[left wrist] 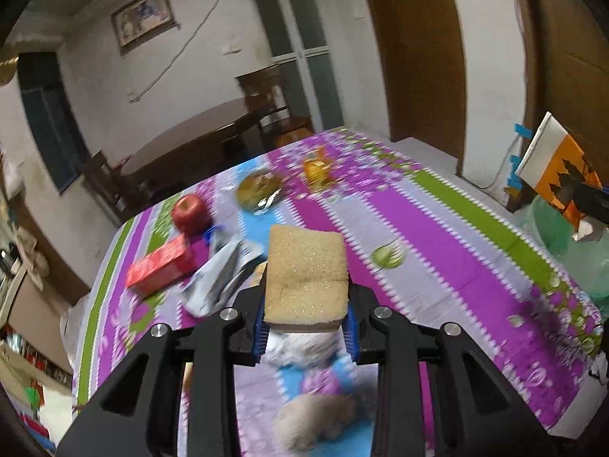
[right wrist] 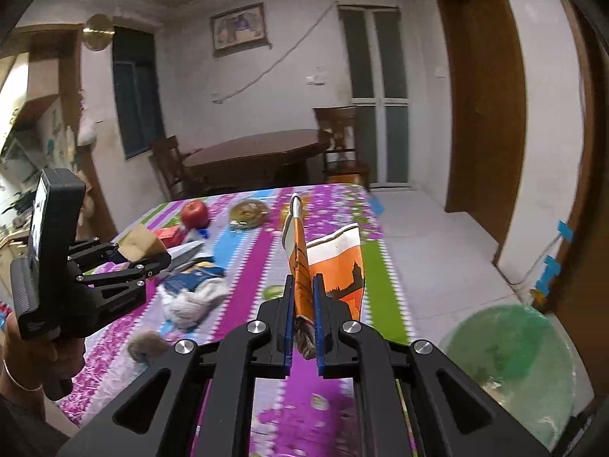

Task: Collect trash
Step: 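Carry the carton and sponge over the green bin with both tools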

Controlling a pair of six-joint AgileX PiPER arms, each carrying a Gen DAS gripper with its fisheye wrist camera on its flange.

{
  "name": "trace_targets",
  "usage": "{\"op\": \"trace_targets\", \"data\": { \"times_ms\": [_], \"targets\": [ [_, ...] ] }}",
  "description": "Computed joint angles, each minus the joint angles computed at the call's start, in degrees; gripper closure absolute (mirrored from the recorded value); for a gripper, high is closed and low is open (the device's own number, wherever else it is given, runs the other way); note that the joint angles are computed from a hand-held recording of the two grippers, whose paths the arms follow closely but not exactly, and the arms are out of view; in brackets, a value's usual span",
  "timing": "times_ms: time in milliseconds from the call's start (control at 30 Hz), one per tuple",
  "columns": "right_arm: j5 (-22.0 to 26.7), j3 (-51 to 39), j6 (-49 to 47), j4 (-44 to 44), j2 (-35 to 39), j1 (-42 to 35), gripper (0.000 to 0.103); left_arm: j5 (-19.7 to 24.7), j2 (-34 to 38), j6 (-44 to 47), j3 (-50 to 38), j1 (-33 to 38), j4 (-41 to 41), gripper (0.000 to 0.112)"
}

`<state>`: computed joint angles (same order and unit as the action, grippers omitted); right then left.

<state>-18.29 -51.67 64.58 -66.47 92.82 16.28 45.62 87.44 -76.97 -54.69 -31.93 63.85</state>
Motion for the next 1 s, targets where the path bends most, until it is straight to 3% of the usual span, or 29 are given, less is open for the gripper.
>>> {"op": "trace_targets", "data": {
  "times_ms": [633,1000],
  "targets": [
    [-0.58,2.41,2.75,-5.5,0.48,-19.59,0.094,-2.91,21.38,16.48,-27.84,-7.65,-8.3,0.083],
    [2.0,-5.3,25.59,-31.6,6.77,-30.92,0.094,-3.84,37.89,39.71,-52.11,-9.23,-26.28,0.083]
  ]
}}
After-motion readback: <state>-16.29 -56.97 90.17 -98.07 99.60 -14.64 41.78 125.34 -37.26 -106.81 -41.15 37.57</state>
